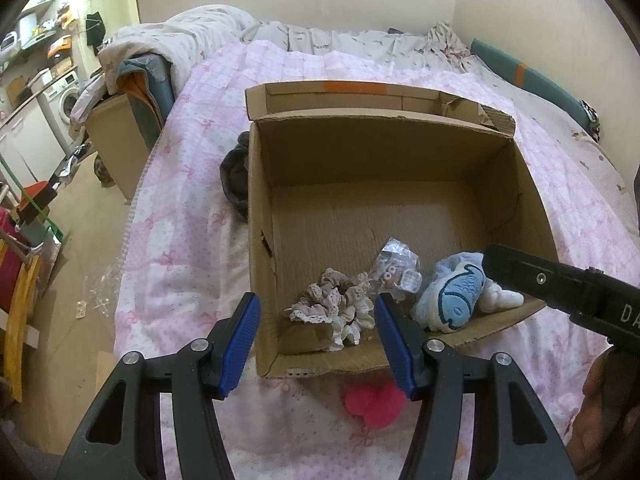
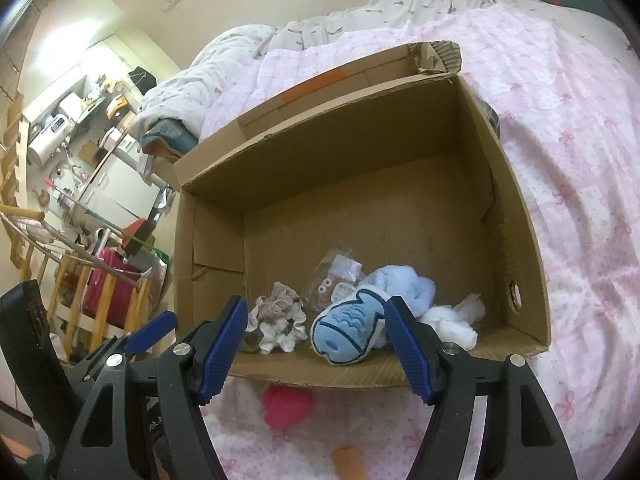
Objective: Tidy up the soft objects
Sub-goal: 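Lower the right tool onto the tan sponge and grasp it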
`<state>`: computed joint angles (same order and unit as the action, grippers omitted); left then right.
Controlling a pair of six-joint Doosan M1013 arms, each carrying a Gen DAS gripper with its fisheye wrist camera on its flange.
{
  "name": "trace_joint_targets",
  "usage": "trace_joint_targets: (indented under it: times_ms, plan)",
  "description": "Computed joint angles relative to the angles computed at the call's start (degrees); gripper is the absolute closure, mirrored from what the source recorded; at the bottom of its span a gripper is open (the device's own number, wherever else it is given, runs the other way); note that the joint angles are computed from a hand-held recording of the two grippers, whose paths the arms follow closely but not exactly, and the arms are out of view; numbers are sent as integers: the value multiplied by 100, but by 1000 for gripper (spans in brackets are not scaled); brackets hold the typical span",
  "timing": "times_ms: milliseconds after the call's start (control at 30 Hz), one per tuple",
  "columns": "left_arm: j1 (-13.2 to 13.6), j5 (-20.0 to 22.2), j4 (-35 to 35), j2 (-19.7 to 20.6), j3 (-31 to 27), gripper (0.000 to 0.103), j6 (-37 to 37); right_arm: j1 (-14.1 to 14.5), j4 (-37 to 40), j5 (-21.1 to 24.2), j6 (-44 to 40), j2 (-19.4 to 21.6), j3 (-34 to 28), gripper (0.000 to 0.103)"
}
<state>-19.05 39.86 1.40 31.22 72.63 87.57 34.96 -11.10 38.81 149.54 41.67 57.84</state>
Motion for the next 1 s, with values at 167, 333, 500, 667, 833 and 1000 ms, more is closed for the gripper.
trace_joint_targets:
  times_ms: [167,333,500,667,833,1000]
  plan:
    - [52,92,-73,-126,94,47,-133,11,15,-30,59,-107,157,28]
    - [104,126,-130,-250,254,47,-327,45,-26,-119,77,-271,372,28]
    - [120,146,-8,-379,472,47,-590,97,88,-169,-125,-390,548,28]
    - [111,160,-27,-460,646,47,-597,166,254,-147,-196,-475,725,28]
    - [100,127,29,-492,716,47,-637,225,224,-39,-181,-524,829,28]
    - [118,177,19,-476,717,47,-719,234,439,449,-297,-473,808,28]
